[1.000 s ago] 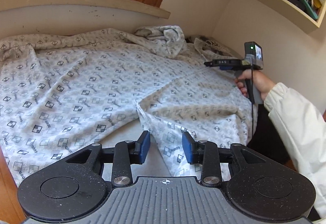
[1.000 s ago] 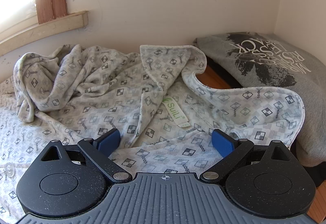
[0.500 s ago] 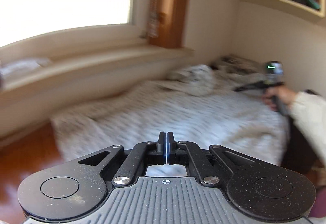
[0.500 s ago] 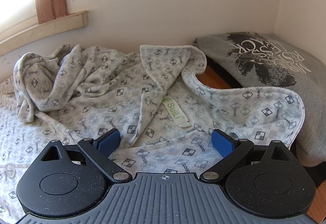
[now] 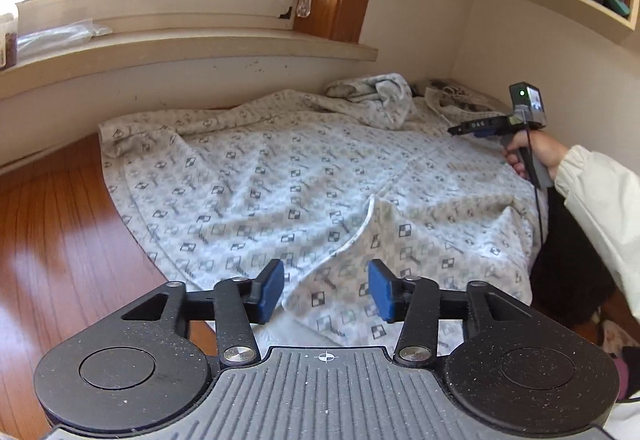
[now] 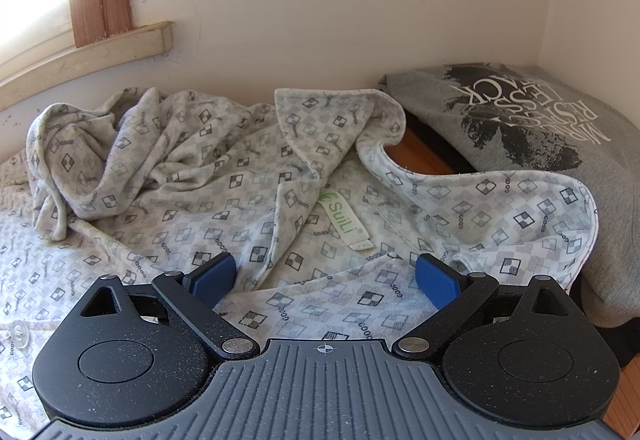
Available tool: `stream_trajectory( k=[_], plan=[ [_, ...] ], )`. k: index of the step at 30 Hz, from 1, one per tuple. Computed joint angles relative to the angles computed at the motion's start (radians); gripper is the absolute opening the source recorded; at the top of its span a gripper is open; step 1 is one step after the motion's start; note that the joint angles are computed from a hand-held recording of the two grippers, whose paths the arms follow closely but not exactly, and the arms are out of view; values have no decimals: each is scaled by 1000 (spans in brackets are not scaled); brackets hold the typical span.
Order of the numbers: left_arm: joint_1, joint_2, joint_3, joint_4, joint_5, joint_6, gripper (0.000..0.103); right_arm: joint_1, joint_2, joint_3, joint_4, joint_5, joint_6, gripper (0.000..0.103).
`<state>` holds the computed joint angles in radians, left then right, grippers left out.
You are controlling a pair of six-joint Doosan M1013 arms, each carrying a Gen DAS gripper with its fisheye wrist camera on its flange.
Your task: Fold clothes
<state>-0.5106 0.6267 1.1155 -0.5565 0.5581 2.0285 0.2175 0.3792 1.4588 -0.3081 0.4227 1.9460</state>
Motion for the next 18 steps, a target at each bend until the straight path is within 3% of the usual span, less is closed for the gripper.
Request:
stream_trajectory(
  k=[4,5,6,7,8,11,13,14,18],
  plan=[
    [-4,4,6,9,-2,9,53,0,0,0,-1,0,1,95],
    [-7,2,13,14,-19,18,45,0,0,0,-1,0,1,95],
    [-9,1,18,11,-30,32,26,0,0,0,-1,0,1,95],
    [-6,2,16,-15,-22,58,0,0,0,0,-1,0,1,95],
    [-5,-2,18,-32,-25,69,0,0,0,0,-1,0,1,95],
    [-6,-43,52,-35,-155,91,0,0,0,0,1,0,-1,95],
    [-3,-51,38,59,-205,13,0,0,0,0,2,0,-2,95],
    [-1,-49,21,124,-208,-36,0,0,0,0,2,0,-2,95],
    [7,-17,-36,142,-101,-74,0,0,0,0,3,0,-3,95]
  ],
)
